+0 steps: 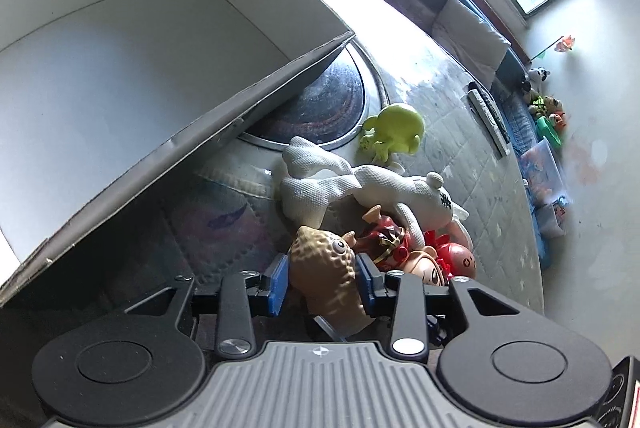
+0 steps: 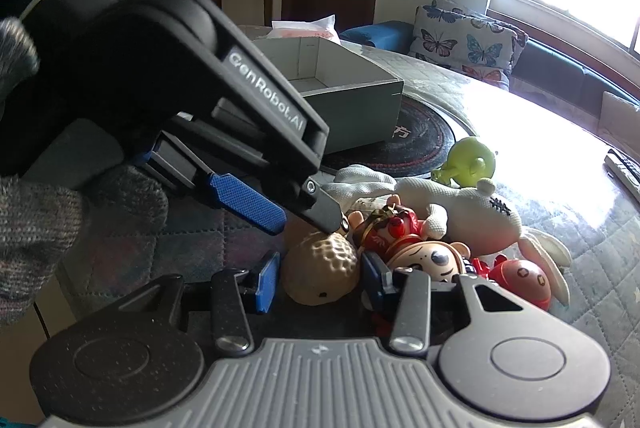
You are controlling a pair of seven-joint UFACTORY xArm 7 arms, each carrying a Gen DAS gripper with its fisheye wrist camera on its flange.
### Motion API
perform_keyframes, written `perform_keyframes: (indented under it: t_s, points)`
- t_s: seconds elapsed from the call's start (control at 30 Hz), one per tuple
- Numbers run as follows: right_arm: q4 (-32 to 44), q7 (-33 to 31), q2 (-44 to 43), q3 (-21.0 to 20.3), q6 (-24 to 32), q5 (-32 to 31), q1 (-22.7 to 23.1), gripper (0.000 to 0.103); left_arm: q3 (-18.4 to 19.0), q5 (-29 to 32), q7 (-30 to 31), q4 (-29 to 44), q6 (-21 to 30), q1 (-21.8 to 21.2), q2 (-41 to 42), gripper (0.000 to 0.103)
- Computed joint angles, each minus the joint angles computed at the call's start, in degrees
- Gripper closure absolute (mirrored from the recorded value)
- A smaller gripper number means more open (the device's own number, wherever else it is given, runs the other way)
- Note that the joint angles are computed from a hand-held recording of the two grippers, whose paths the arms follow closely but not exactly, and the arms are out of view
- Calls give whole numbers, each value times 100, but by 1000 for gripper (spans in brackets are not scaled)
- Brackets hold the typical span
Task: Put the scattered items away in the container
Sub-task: 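Close the left gripper on the tan peanut-shaped toy, then lift the peanut toy with the left gripper and carry it over the box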
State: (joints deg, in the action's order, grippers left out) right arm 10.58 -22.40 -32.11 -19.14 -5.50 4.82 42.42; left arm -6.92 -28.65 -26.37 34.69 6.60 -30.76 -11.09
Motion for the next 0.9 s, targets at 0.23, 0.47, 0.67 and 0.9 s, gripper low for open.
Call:
perform_keyframes:
  t_s: [0.23, 0.47, 0.67, 0.9]
  points:
    - [1, 26, 39, -116, -71, -35, 90, 59, -295, 707, -919, 3, -85, 300, 92, 57]
    - [-107, 43, -128, -146, -21, -70, 77, 59, -431, 829, -1354, -40, -234, 380, 157, 58]
    - [-135, -31, -336, -95, -26, -57, 75, 59, -820, 1986, -2218, -170, -158, 893, -233, 58]
    - [263, -280, -329, -654, -116, -82, 731, 59, -690, 2412, -2370, -213, -220, 1103, -673, 58]
